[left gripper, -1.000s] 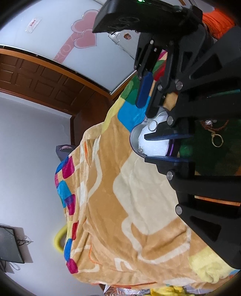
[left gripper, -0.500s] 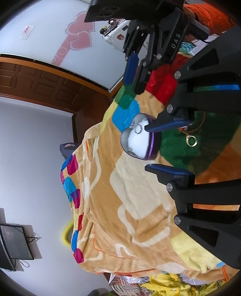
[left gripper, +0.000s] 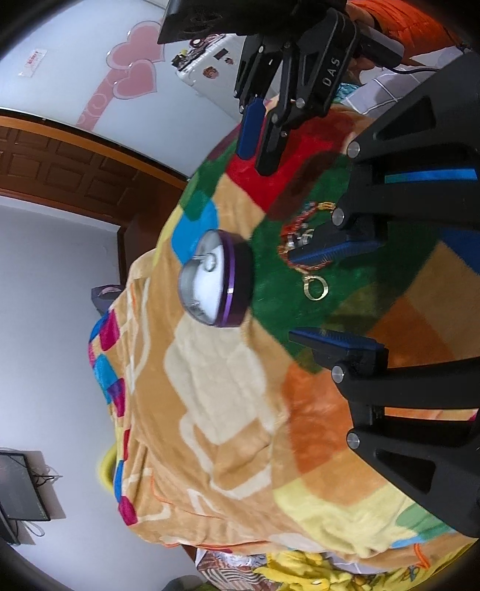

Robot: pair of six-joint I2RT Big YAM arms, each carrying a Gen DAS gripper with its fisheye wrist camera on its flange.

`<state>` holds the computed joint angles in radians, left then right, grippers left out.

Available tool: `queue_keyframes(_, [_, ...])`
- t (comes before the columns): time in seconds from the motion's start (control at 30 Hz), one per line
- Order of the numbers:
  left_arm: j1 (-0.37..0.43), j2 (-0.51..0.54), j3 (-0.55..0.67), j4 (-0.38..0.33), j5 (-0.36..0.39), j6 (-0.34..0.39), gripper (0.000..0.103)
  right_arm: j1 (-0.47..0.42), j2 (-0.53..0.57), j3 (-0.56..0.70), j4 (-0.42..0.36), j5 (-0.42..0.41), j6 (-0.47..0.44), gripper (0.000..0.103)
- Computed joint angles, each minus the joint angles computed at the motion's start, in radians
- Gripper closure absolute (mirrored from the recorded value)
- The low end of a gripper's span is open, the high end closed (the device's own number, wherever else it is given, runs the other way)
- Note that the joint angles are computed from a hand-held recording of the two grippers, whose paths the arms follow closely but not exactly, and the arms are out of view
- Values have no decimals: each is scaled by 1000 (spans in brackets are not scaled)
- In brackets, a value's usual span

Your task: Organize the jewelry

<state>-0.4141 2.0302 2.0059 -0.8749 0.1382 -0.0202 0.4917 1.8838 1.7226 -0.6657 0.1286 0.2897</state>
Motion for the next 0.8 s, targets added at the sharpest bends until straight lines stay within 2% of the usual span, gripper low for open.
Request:
queue_keyframes(0.27, [-6, 11, -34, -23, 24, -28, 68, 7, 47, 8, -48, -34, 5, 72])
queue_keyframes(0.47, [-13, 20, -42, -19, 39, -41, 69, 12, 48, 4, -34, -40, -17, 72])
queue_keyframes(0.67, [-11, 40, -18, -27, 76, -74, 75, 23, 66, 21, -30, -25, -75, 72])
queue_keyframes(0.8, [-11, 64, 14, -53, 100, -90, 81, 19, 72, 16, -11, -29, -77, 73])
